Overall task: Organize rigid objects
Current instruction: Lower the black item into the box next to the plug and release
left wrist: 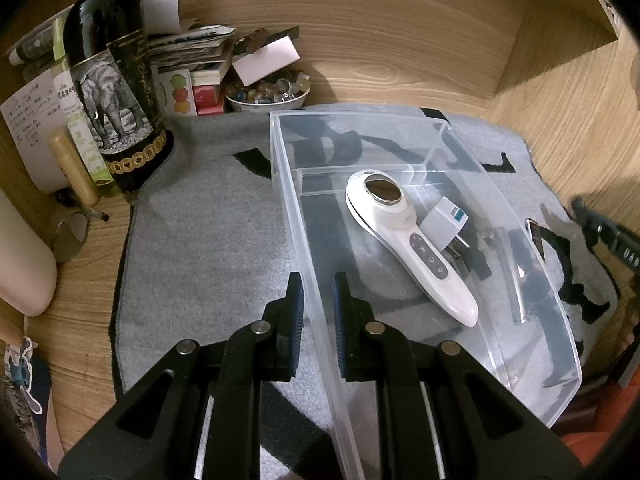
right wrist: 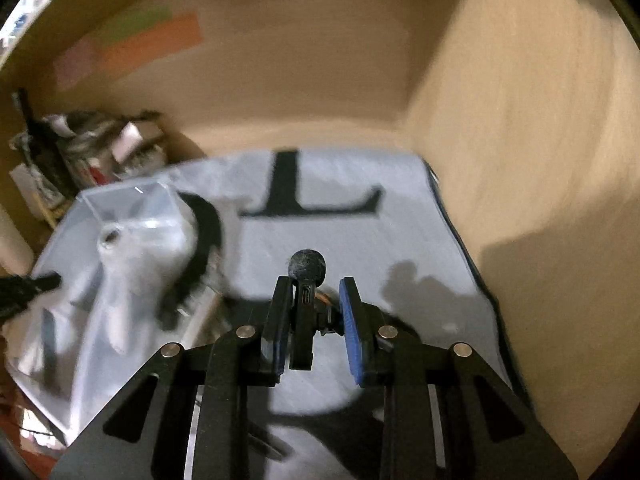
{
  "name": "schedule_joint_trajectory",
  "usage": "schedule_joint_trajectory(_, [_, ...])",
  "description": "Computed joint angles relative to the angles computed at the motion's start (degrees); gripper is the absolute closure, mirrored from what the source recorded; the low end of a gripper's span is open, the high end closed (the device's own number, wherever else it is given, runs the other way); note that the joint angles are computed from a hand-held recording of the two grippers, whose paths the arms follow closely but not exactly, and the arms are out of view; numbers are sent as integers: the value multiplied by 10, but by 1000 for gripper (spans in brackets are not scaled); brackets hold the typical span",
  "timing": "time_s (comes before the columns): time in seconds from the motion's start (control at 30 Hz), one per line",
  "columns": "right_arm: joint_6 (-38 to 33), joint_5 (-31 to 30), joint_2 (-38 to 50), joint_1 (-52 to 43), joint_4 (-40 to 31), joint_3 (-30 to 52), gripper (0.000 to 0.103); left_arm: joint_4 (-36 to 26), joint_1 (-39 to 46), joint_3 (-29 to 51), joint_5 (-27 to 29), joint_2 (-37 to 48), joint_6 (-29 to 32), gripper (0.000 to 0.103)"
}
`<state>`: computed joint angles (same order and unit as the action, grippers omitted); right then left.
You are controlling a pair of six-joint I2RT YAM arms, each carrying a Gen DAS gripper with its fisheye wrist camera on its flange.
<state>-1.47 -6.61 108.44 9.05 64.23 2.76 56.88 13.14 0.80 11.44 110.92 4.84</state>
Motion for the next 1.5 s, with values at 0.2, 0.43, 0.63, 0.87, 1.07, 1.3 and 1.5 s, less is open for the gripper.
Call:
schedule_joint_trajectory(0.2, [9, 36, -60, 110, -40, 29, 81, -6, 0, 3, 0, 0, 4, 90])
schedule_joint_trajectory(0.43, [14, 41, -52, 198, -71, 78, 81, -21, -10, 11, -9, -2, 1, 90])
schedule_joint_trajectory(0.63, [10, 48, -22, 257, -118, 134, 81, -23, -10, 12, -9, -3, -1, 90])
schedule_joint_trajectory(0.87, [-2, 40, 28, 289, -172, 190, 81, -24, -7, 12, -6, -3, 2, 90])
schedule_joint_trajectory(1.07, [-17, 43, 59, 305, -216, 221, 81, -23, -6, 13, -4, -1, 3, 90])
schedule_joint_trajectory(1.3, [-21, 57, 52, 310, -192, 200, 63, -24, -6, 13, -5, -2, 3, 90])
schedule_joint_trajectory(1.5, [-22, 63, 23, 301, -168, 169, 54, -22, -5, 13, -5, 0, 4, 90])
